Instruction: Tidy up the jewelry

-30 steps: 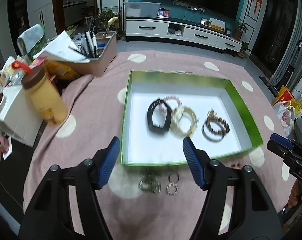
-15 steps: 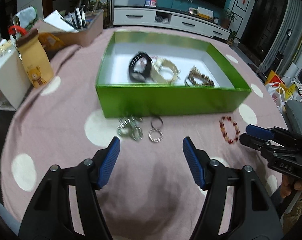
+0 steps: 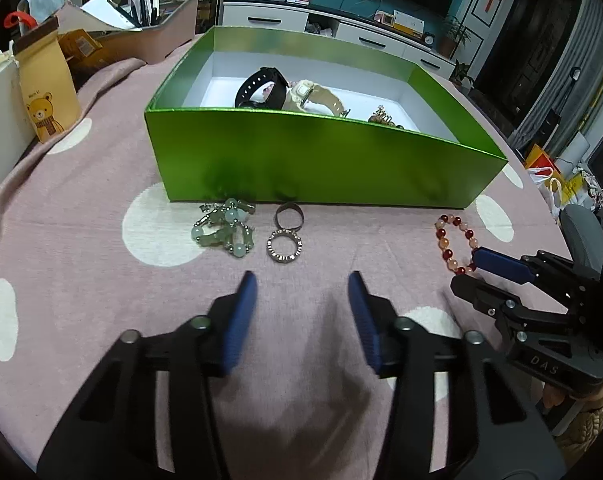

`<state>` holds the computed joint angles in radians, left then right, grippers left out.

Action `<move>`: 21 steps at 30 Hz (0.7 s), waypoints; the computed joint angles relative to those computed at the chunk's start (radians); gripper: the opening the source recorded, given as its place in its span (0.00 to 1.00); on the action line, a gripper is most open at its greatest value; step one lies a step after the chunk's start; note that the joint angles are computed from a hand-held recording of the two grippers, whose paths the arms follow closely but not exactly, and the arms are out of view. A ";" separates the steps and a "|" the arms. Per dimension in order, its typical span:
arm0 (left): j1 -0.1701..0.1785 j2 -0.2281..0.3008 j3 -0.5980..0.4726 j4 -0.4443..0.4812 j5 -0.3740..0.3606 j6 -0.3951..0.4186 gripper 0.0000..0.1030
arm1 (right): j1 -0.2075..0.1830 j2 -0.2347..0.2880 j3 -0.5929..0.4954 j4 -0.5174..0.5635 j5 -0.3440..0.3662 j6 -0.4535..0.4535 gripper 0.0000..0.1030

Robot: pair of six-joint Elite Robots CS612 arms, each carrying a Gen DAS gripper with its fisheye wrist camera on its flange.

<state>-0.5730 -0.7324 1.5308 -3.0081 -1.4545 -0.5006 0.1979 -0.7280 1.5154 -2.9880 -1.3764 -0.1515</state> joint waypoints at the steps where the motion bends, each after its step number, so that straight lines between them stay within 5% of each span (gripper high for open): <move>1: 0.002 0.003 -0.003 -0.003 -0.004 -0.001 0.38 | 0.001 0.002 -0.002 -0.003 -0.006 -0.005 0.40; 15: 0.001 0.042 -0.057 0.003 0.045 0.055 0.28 | 0.007 0.023 -0.025 -0.005 -0.039 -0.028 0.40; 17: -0.004 0.045 -0.060 0.005 0.068 0.073 0.20 | 0.010 0.025 -0.024 -0.017 -0.046 -0.036 0.32; 21: -0.009 0.047 -0.057 -0.008 0.087 0.102 0.19 | 0.010 0.027 -0.024 -0.029 -0.038 -0.037 0.10</move>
